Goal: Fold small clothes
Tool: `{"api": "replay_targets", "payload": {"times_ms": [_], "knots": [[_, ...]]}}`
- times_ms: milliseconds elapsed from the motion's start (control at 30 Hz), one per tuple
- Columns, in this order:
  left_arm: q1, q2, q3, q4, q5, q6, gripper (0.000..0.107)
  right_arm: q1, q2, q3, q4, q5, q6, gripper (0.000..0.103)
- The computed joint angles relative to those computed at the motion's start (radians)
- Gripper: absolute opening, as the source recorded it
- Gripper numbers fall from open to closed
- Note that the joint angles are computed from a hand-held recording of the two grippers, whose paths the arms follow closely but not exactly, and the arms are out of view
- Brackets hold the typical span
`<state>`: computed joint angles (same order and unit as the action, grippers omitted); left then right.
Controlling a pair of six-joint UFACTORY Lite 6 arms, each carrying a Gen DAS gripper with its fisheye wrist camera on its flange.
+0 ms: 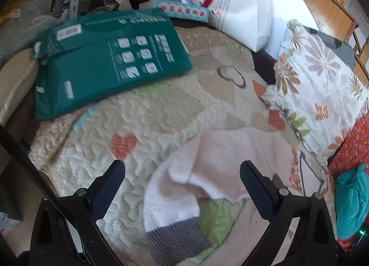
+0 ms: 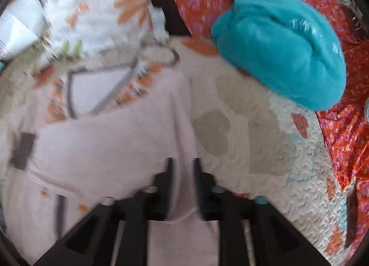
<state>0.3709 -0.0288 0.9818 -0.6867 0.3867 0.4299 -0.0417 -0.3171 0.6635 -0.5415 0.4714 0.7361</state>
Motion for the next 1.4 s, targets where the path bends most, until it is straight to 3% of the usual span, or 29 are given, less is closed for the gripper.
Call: {"api": "replay_targets", "payload": {"times_ms": [133, 267, 367, 500, 600, 633, 667, 867, 1033, 1100, 1200, 1267, 1400], "knots": [[0.064, -0.003, 0.007, -0.046, 0.009, 0.034, 0.1, 0.115, -0.022, 0.053, 0.145, 0.003, -0.103, 0.045], [0.076, 0.009, 0.018, -0.07, 0.035, 0.066, 0.1, 0.408, 0.129, 0.151, -0.015, 0.052, 0.066, 0.047], [0.075, 0.019, 0.025, -0.075, 0.055, 0.072, 0.1, 0.635, 0.354, 0.286, -0.135, 0.048, 0.212, 0.049], [0.091, 0.024, 0.025, -0.102, 0.078, 0.097, 0.1, 0.824, 0.71, 0.583, -0.315, 0.152, 0.338, 0.049], [0.108, 0.032, 0.03, -0.122, 0.091, 0.116, 0.1, 0.841, 0.924, 0.818, -0.3, 0.212, 0.298, 0.045], [0.116, 0.036, 0.033, -0.129, 0.096, 0.123, 0.1, 0.82, 0.967, 0.872, -0.236, 0.19, 0.246, 0.017], [0.12, 0.039, 0.035, -0.131, 0.098, 0.125, 0.1, 0.797, 1.006, 0.918, -0.174, 0.175, 0.205, 0.008], [0.147, 0.054, 0.054, -0.152, 0.107, 0.129, 0.1, 0.76, 1.091, 1.13, -0.12, 0.205, 0.273, 0.008], [0.135, 0.062, 0.062, -0.117, 0.103, 0.103, 0.1, 0.718, 1.237, 1.377, 0.161, 0.214, 0.013, 0.015], [0.149, 0.071, 0.077, -0.106, 0.109, 0.099, 0.1, 0.712, 1.221, 1.35, 0.157, 0.207, 0.012, 0.024], [0.199, 0.083, 0.107, -0.081, 0.096, 0.061, 0.1, 0.729, 1.05, 1.122, 0.022, 0.118, 0.181, 0.044], [0.242, 0.091, 0.129, -0.068, 0.091, 0.035, 0.1, 0.752, 0.942, 1.003, -0.001, 0.065, 0.211, 0.046], [0.323, 0.064, 0.143, -0.023, 0.019, -0.025, 0.1, 0.839, 0.823, 0.875, 0.114, -0.033, 0.081, 0.057]]}}
